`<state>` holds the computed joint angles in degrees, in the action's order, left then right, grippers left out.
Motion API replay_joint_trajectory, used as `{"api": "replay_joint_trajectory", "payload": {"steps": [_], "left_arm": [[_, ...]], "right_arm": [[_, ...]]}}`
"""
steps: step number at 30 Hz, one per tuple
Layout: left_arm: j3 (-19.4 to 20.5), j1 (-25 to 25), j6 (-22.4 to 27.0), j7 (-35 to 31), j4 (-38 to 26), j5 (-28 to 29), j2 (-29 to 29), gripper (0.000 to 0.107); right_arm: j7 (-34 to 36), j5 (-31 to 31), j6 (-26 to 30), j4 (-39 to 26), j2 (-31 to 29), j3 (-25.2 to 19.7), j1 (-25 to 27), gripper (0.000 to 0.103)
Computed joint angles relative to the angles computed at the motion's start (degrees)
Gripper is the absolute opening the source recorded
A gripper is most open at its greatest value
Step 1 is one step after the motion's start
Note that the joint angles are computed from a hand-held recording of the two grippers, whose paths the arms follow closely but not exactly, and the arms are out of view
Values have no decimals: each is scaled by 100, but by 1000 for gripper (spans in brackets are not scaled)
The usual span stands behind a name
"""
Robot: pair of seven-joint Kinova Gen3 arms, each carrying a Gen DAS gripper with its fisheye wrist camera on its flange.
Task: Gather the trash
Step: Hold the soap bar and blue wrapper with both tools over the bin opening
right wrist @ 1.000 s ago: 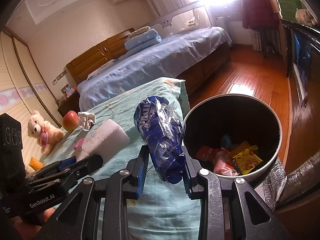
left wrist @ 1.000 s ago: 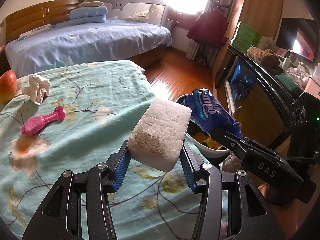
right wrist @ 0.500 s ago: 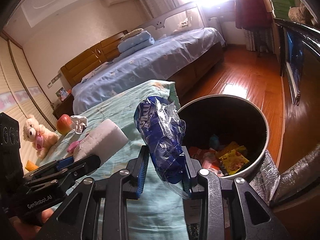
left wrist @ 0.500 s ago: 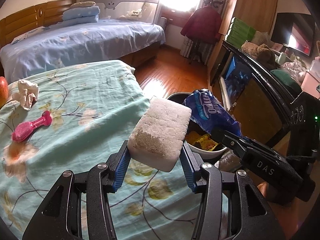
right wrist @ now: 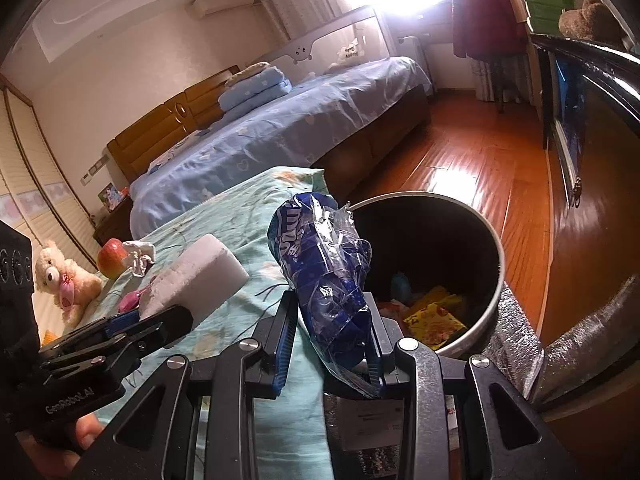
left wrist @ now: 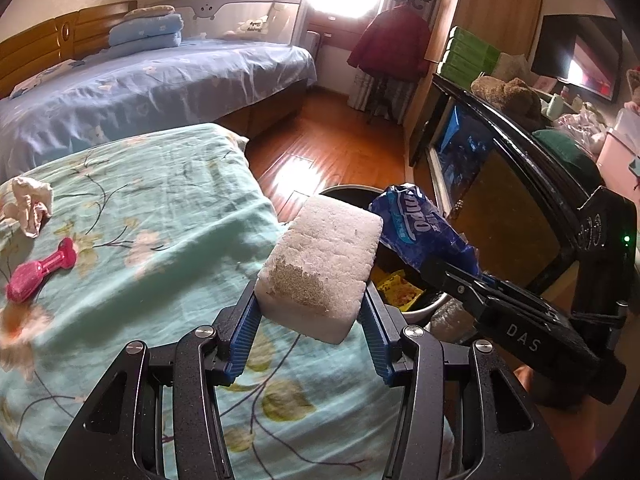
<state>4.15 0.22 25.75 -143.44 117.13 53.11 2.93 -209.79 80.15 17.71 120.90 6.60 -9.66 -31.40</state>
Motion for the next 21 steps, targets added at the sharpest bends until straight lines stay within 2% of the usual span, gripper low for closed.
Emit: {"api": "replay_joint_trajectory", "payload": {"steps": [21], "left_arm": [[282, 150, -168, 529, -305, -515, 276, 48]], "right_arm": [[589, -443, -102, -2, 40, 261, 157, 31]]}}
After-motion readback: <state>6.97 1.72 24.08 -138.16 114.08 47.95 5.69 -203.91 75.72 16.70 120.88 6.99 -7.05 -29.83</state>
